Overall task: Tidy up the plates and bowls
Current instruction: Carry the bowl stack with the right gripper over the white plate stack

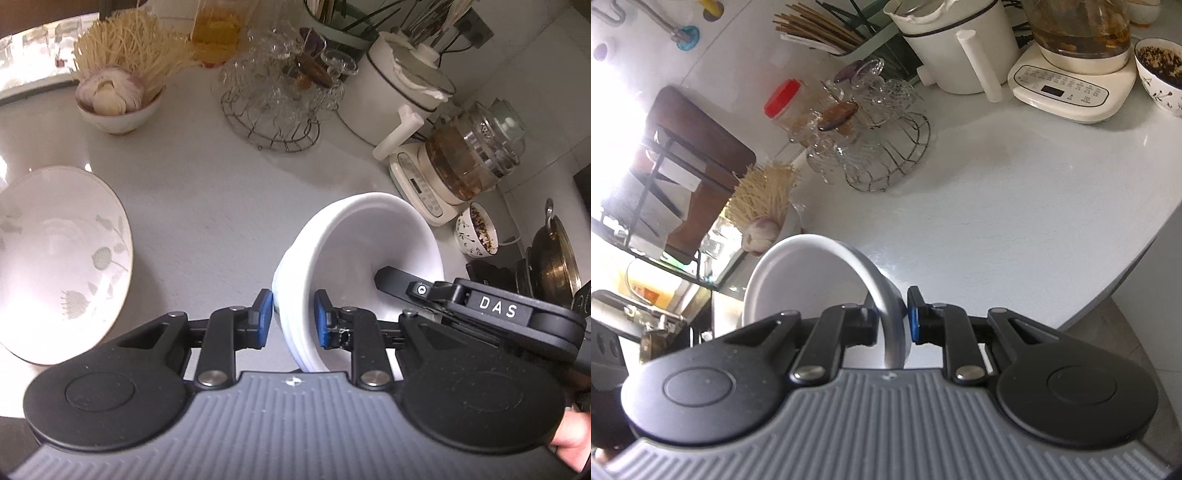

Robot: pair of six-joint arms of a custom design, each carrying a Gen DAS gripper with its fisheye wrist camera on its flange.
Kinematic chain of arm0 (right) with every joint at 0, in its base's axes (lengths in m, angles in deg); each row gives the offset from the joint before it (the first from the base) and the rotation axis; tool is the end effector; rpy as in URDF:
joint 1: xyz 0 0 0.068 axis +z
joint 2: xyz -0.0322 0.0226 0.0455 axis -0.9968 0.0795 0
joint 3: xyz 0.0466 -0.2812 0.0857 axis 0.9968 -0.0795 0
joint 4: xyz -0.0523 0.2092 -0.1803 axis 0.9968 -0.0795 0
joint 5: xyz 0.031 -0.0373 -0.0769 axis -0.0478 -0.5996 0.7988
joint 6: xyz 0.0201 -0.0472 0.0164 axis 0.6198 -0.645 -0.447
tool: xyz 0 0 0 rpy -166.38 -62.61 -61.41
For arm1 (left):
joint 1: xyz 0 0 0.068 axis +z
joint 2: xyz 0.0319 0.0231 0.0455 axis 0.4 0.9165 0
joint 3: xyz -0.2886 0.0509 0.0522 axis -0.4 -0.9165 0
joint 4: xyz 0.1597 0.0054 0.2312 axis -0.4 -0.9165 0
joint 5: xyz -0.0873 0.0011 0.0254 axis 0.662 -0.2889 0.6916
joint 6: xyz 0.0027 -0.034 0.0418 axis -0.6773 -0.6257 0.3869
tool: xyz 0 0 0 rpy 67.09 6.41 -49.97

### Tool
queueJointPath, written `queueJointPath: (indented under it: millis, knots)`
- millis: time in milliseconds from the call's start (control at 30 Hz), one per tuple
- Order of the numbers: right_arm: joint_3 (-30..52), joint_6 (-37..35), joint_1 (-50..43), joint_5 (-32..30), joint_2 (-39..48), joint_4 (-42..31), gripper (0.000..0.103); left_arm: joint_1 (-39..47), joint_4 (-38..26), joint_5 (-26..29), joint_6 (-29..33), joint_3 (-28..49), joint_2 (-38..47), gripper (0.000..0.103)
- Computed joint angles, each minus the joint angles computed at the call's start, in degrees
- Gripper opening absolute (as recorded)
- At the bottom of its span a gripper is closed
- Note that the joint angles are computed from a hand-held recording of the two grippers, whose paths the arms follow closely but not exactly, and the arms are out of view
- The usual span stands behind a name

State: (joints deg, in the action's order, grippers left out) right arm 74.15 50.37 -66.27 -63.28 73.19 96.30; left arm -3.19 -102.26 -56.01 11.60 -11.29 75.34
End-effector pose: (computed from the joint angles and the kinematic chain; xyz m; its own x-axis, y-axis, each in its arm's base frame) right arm 0.2831 0.1121 0.1495 -0.8599 0.2031 -0.4683 -0.1250 0.8058 0.5789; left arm 0.2677 -0.1361 0.1820 -0.8498 -0.3483 -0.3957 -0.1739 0.8938 -0.4133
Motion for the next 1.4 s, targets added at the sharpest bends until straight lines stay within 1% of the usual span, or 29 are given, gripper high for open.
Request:
queueJointPath:
  millis: [267,600,833,1033,1133,1333,1400]
  knots:
    - [-0.34,4.99,6.28,4.20,-0.21,3.28,0.019,4.97,-2.19,1.64,4.82,-3.12,-5.87,0.027]
    - [0.78,9.01,13.40,8.89,-0.83,3.89,0.019,13.54,-6.10,6.64,9.62,-5.83,-13.04,0.027]
    - [2.55,9.61,16.78,10.96,-0.99,2.27,0.019,17.76,-7.56,8.77,11.85,-6.57,-16.21,0.027]
    - [4.35,9.05,19.09,12.30,-0.41,0.38,0.019,21.94,-7.85,12.12,12.86,-8.72,-18.94,0.027]
    - [5.65,8.69,20.07,12.22,0.24,-0.75,0.019,24.78,-8.39,14.19,12.97,-9.83,-20.50,0.027]
    - [8.82,9.00,23.15,11.69,3.22,-1.83,0.019,31.36,-10.45,16.37,14.89,-12.13,-24.66,0.027]
    - [10.25,8.64,24.15,11.74,4.33,-2.71,0.019,34.09,-11.10,17.82,15.86,-12.91,-25.56,0.027]
